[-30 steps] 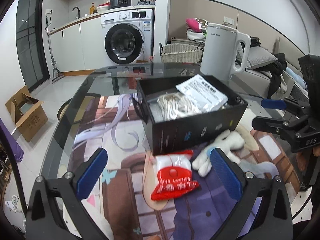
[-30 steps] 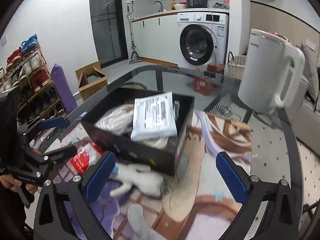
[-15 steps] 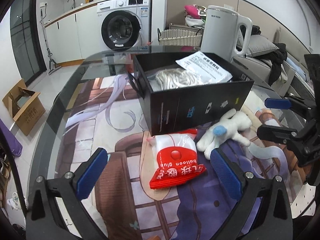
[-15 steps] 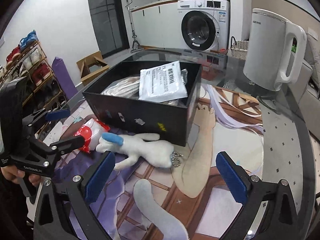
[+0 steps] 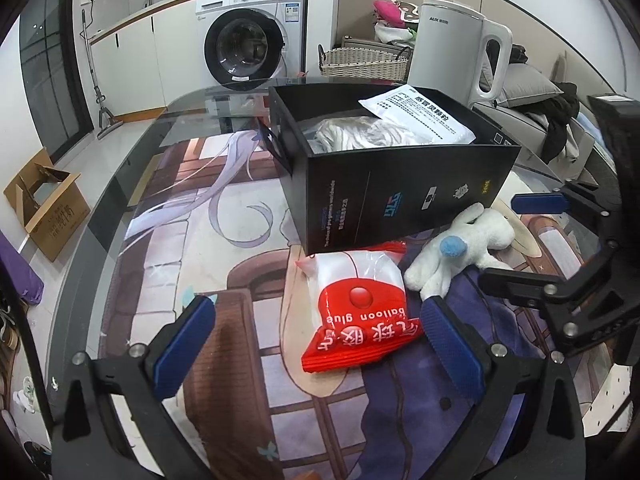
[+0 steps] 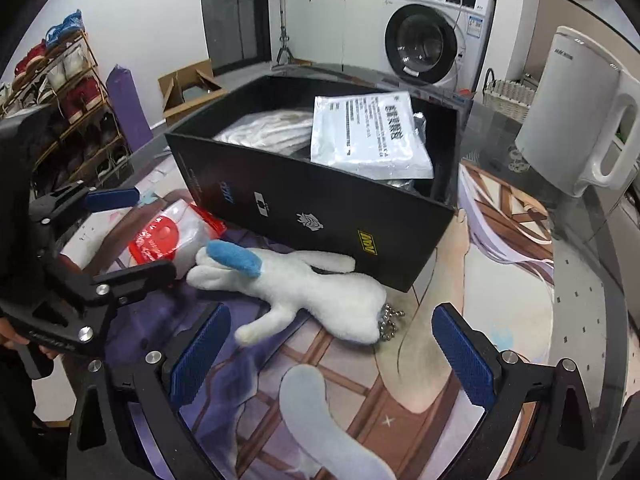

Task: Organize soft objects
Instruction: 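Move both open grippers from the box toward the plush bunny and red packet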

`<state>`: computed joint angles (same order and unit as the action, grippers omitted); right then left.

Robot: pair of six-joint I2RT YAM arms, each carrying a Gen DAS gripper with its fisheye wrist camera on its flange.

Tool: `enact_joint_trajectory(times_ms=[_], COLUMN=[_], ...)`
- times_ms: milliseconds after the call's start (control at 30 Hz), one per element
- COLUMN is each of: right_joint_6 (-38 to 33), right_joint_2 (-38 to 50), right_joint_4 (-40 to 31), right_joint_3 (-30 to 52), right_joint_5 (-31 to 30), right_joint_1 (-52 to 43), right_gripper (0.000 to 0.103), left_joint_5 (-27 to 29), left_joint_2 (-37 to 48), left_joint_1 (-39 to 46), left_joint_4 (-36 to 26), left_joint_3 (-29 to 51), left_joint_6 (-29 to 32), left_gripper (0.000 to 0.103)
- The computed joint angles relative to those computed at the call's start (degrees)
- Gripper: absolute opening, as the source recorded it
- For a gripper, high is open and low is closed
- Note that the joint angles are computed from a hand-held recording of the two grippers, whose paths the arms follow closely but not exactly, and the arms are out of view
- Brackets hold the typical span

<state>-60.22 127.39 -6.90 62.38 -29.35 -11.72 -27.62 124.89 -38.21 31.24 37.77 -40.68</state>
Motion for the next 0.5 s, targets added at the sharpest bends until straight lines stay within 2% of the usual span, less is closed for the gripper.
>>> enact_joint_trajectory(times_ms=[233,300,400,467,500], right_joint_6=[-0.85,-1.16,-2.16,-3.55,-3.48], right_joint_2=[3.52,4.45,4.04,4.11,4.01], right_joint_4=[-1.80,-2.91,-2.84,-3.76,-3.59], right_joint_3=[3.75,5.08,4.43,4.89,4.71], right_joint_5=[1.32,0.33,-0.77,-1.64,-1.65], right_joint_1=[1.66,1.36,0.88,0.14,0.05], right_gripper=[0.100,0.095,0.083,0.071,0.070], left_joint_5=[0.93,0.94,1.12,1.36,1.36], left_joint_2=[0.12,0.23,0.37,0.49,0.48], left_joint_1=[0.30,0.30,0.38,0.55,0.57], left_joint_4=[-0.20,-0.20,-0.35,-0.10,-0.12], left_joint_3=[0.15,0.25,0.40,0.38,0.37], left_joint_6=[-0.17,-0.11,-0.16,-0.21,-0.16], left_gripper=[0.103,0.103,0.103,0.103,0.103])
